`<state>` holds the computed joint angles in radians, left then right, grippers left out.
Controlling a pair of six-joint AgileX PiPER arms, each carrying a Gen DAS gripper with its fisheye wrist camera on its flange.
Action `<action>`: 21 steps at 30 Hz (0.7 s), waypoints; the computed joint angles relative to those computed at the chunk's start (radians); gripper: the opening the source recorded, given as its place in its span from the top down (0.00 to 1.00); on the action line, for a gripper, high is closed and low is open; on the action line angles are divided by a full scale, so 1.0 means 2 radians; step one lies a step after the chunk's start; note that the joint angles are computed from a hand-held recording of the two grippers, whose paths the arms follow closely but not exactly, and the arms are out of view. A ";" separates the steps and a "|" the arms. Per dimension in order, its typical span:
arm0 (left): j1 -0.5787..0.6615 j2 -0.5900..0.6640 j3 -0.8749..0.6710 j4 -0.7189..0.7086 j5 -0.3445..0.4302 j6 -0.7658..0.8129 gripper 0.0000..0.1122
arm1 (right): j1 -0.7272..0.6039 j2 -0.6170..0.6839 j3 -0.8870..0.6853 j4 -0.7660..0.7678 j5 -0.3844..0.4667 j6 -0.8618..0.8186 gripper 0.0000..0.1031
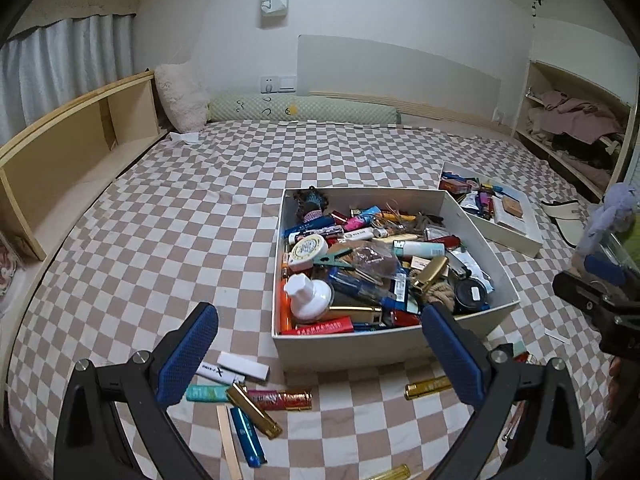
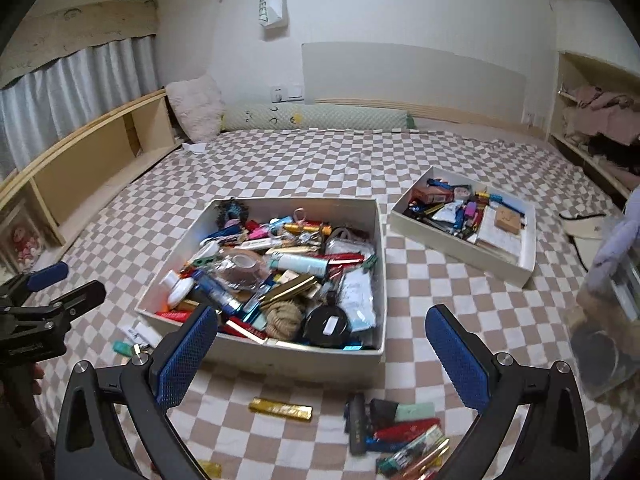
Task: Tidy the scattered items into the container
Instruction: 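Withdraw both grippers from the box toward the items beside it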
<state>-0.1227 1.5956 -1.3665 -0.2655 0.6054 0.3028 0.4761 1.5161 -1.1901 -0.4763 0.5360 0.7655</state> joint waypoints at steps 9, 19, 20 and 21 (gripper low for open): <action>0.007 -0.052 0.085 -0.049 -0.041 0.063 0.09 | 0.029 -0.040 0.073 -0.070 -0.019 0.082 0.00; 0.034 -0.074 0.136 -0.110 -0.064 0.116 0.09 | 0.041 -0.065 0.145 -0.159 -0.051 0.184 0.00; 0.036 -0.075 0.141 -0.113 -0.067 0.121 0.09 | 0.041 -0.067 0.150 -0.165 -0.052 0.192 0.00; 0.038 -0.075 0.144 -0.117 -0.069 0.126 0.09 | 0.042 -0.069 0.154 -0.171 -0.053 0.201 0.00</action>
<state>-0.0458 1.4446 -1.0787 -0.4990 0.4668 0.5556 0.5608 1.3776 -0.8818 -0.8174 0.4295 1.1668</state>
